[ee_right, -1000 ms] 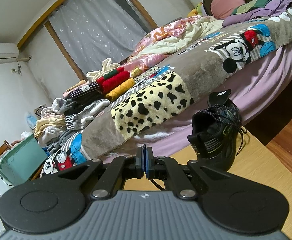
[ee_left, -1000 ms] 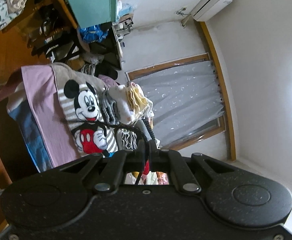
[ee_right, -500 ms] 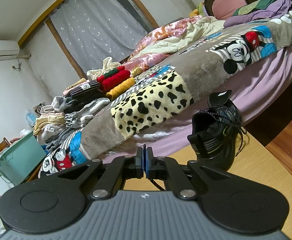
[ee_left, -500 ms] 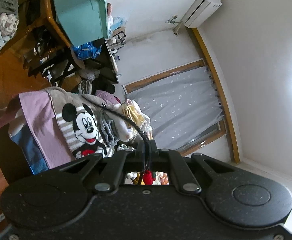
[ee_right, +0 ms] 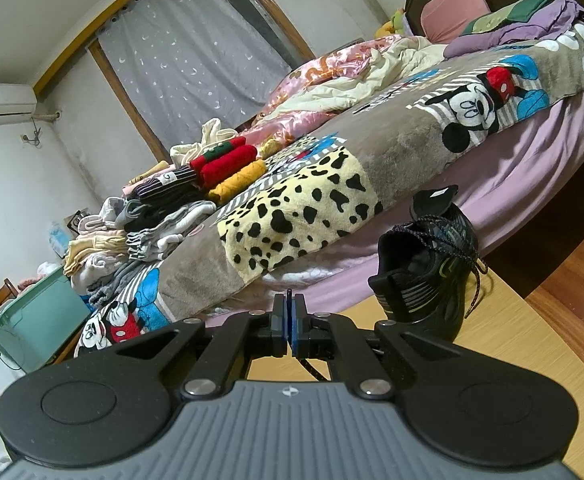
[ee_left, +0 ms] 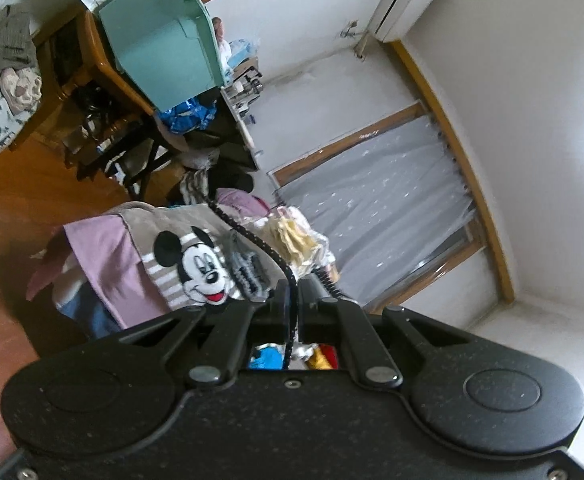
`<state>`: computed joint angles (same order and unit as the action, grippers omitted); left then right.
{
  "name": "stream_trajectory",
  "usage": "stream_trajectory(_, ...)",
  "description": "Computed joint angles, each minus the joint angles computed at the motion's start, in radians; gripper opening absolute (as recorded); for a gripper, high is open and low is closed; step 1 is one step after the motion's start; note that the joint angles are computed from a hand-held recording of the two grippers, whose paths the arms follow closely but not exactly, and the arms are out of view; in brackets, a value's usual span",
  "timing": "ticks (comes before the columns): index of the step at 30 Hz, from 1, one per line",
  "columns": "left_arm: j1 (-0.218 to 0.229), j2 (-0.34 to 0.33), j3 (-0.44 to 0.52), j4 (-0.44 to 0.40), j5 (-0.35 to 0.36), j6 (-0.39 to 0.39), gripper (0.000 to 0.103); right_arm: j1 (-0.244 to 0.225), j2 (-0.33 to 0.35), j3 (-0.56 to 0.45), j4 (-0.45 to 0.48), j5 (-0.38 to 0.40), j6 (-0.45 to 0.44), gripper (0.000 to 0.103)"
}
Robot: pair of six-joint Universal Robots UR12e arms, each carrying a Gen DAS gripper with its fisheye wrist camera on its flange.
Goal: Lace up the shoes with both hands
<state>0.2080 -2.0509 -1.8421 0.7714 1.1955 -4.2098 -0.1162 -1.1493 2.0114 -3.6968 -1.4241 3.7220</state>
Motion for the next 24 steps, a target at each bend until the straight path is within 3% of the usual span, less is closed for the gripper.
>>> stream_trajectory(9,0.016,0.022,-0.013,-0.053,0.015,0.053,0.001,0.000,-0.002,0.002,0.002,-0.004,0.000,0.004)
stream_trajectory(24,0.027,0.038,-0.020,-0.048,0.046,0.075,0.001,-0.006,-0.004,0.003,-0.002,0.003,-0.011,0.004)
